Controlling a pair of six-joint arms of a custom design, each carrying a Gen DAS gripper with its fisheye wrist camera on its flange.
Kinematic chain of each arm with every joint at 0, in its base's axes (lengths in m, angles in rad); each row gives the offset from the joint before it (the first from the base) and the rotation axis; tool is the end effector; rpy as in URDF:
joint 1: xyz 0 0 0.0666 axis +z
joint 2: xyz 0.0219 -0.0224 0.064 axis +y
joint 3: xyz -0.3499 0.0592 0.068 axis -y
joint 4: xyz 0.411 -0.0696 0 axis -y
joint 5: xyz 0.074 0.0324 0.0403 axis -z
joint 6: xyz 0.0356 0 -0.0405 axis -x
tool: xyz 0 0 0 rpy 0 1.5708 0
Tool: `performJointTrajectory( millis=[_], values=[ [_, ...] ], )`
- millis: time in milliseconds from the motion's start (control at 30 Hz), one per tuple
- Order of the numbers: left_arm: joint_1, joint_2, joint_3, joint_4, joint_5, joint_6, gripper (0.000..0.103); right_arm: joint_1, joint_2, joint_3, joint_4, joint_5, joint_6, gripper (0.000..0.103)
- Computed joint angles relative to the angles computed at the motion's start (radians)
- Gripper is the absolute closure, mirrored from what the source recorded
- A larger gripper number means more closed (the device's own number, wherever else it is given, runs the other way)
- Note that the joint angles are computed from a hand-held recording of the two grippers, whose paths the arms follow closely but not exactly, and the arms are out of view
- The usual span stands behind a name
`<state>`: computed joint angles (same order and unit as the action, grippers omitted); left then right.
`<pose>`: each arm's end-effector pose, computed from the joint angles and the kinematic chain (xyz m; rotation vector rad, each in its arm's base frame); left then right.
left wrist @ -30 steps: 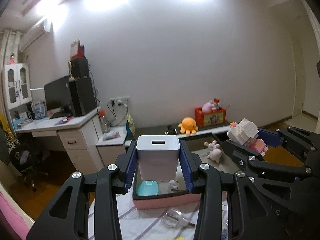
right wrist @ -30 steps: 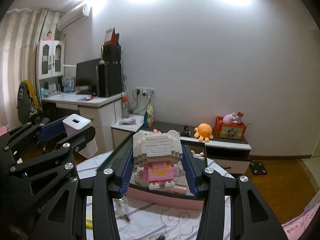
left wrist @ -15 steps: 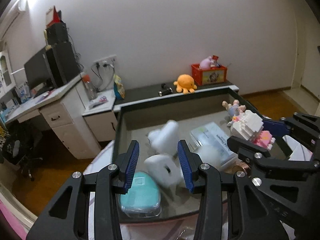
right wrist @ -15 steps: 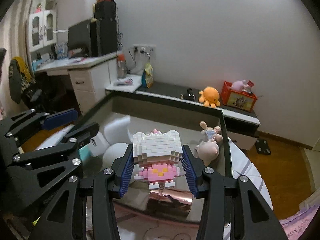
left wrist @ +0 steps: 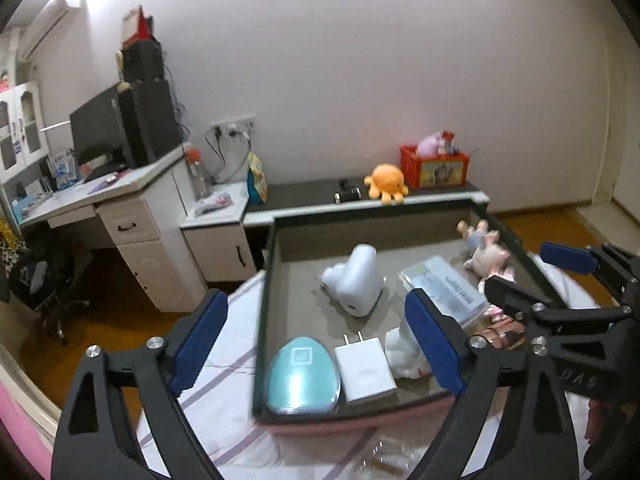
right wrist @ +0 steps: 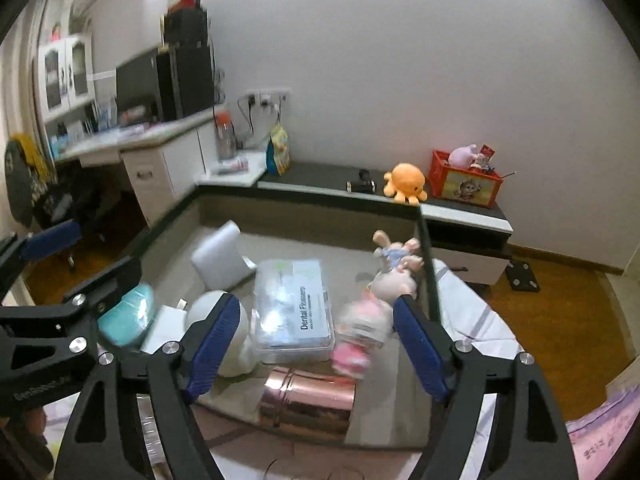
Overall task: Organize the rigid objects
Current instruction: 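Withdraw both tools from the box back over the remaining items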
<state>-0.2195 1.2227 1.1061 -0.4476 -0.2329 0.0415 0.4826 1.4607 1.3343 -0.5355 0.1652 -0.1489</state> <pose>0.4569 -0.0939 0.3766 0.0523 2.1188 0.0938 0.4854 0.2473 0.3668 -0.2808 2.2092 0.1625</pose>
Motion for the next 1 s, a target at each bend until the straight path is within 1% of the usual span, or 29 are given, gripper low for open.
performJointTrajectory(
  millis=[67, 100, 167, 233, 300, 333, 433, 500, 533, 633, 733, 833, 933, 1000],
  values=[
    [-0.007, -0.059, -0.031, 0.009, -0.013, 0.0, 0.005, 0.004, -0.057, -0.037, 0.013, -0.009, -0.021, 0.021],
    [-0.016, -0.094, -0.048, 0.011, -0.029, -0.004, 0.0, 0.007, -0.079, -0.051, 0.021, -0.013, -0.024, 0.021],
    [-0.036, -0.168, -0.089, 0.027, -0.065, -0.008, 0.0, 0.022, -0.145, -0.1, 0.046, -0.004, -0.033, 0.018],
    [-0.057, -0.239, -0.126, 0.033, -0.103, -0.009, 0.0, 0.043, -0.218, -0.153, 0.067, 0.025, -0.036, 0.016],
    [-0.088, -0.321, -0.173, 0.049, -0.156, -0.005, 0.0, 0.062, -0.286, -0.199, 0.083, 0.058, -0.04, 0.01],
    [-0.101, -0.361, -0.196, 0.059, -0.173, -0.004, 0.0, 0.077, -0.328, -0.227, 0.096, 0.084, -0.041, 0.0],
    [-0.139, -0.469, -0.249, 0.054, -0.204, 0.009, 0.0, 0.122, -0.441, -0.307, 0.129, 0.145, -0.043, 0.0],
    [-0.17, -0.526, -0.272, 0.025, -0.226, 0.022, 0.0, 0.149, -0.494, -0.336, 0.122, 0.177, -0.041, 0.0],
    [-0.189, -0.548, -0.283, 0.016, -0.238, 0.025, 0.0, 0.17, -0.523, -0.353, 0.122, 0.209, -0.037, 0.0],
    [-0.252, -0.622, -0.318, -0.022, -0.28, 0.03, 0.0, 0.221, -0.587, -0.394, 0.123, 0.27, -0.028, 0.0],
    [-0.319, -0.682, -0.347, -0.052, -0.33, 0.04, 0.0, 0.269, -0.642, -0.431, 0.109, 0.343, -0.034, 0.0],
    [-0.367, -0.724, -0.363, -0.08, -0.367, 0.051, 0.0, 0.302, -0.688, -0.46, 0.093, 0.38, -0.051, 0.0],
    [-0.401, -0.756, -0.37, -0.109, -0.386, 0.064, 0.0, 0.325, -0.72, -0.476, 0.077, 0.408, -0.069, 0.0],
    [-0.426, -0.771, -0.375, -0.115, -0.418, 0.057, 0.0, 0.336, -0.734, -0.483, 0.065, 0.421, -0.077, 0.0]
  ],
)
